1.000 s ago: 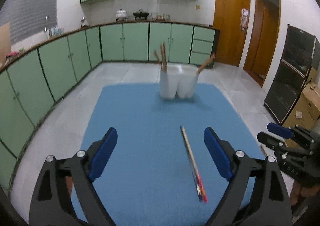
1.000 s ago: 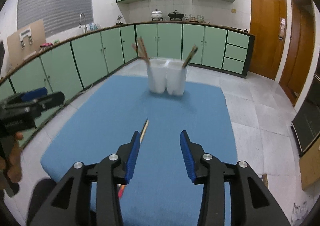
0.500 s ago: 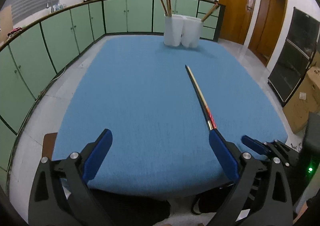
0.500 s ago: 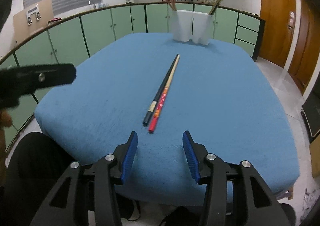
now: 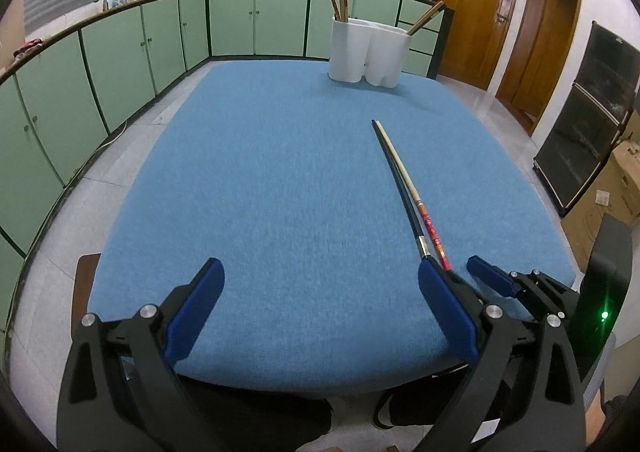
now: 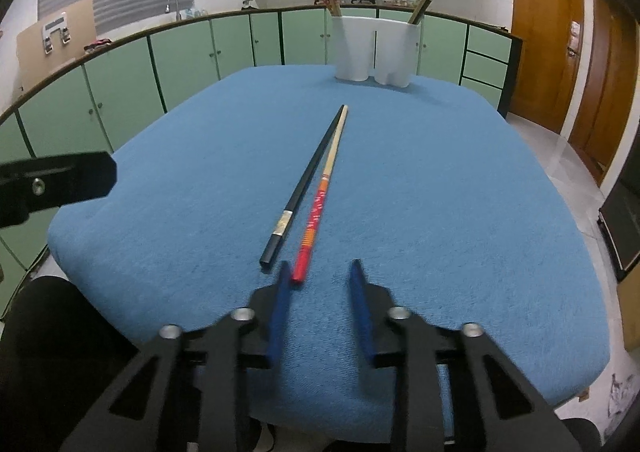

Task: Organize utensils
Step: 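Grasp the red-patterned chopstick with the right tool while the left tool grasps the black chopstick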

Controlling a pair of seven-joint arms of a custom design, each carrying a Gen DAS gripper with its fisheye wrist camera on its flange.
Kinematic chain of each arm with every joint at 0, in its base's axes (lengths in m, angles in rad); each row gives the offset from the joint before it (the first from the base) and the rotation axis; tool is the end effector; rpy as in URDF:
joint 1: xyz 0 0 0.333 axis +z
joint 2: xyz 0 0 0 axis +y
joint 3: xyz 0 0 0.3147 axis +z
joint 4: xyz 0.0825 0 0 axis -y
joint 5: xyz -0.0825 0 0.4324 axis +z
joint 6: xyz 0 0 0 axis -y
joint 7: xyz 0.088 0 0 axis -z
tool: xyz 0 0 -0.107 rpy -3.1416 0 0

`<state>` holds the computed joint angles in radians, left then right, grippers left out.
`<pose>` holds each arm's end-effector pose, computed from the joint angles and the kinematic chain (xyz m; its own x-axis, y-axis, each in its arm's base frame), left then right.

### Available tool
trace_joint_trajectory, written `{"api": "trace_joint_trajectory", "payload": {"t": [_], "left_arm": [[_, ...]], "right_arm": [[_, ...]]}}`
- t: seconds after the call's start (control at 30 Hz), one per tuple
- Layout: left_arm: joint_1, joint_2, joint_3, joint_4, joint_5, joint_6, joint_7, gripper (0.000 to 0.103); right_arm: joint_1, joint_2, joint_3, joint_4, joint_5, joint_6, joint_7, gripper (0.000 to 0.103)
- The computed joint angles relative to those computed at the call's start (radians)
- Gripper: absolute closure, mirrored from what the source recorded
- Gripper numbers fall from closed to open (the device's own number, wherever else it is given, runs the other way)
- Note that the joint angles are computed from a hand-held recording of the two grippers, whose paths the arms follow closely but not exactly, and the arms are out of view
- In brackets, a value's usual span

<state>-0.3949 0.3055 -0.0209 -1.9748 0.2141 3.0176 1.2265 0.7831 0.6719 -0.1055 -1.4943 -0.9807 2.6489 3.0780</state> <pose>0.6262 -0.2927 0.3680 -0.2943 -0.9527 0.0756 -0.7224 0.1700 -0.6703 0.5881 0.5215 0.2907 0.0110 -0.9988 -0.0479 -0.6843 0.0274 -0.7287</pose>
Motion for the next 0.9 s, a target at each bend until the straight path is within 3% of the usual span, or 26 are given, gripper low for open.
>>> {"api": "trace_joint_trajectory", "payload": {"t": [0.1, 0.4, 0.7, 0.9], "left_arm": [[-0.004, 0.003, 0.002, 0.001, 0.002, -0.001, -0.003, 0.008], [-0.019, 0.02, -0.001, 0.019, -0.005, 0.002, -0.008, 0.008], [-0.093, 0.082, 0.047, 0.077, 0.03, -0.005, -0.062, 0.008], [-0.118, 0.148, 0.046, 0.14, 0.025, -0.028, -0.081, 0.008]], "right_arm": [[-0.003, -0.015, -0.002, -0.022, -0.001, 0.009, 0.009, 0.097], [-0.012, -0.088, -0.01, -0.126, -0.064, -0.029, 0.13, 0.097], [-0.052, -0.148, 0.025, -0.206, -0.13, -0.093, 0.219, 0.097], [-0.086, -0.171, 0.038, -0.244, -0.185, -0.082, 0.277, 0.097]]}}
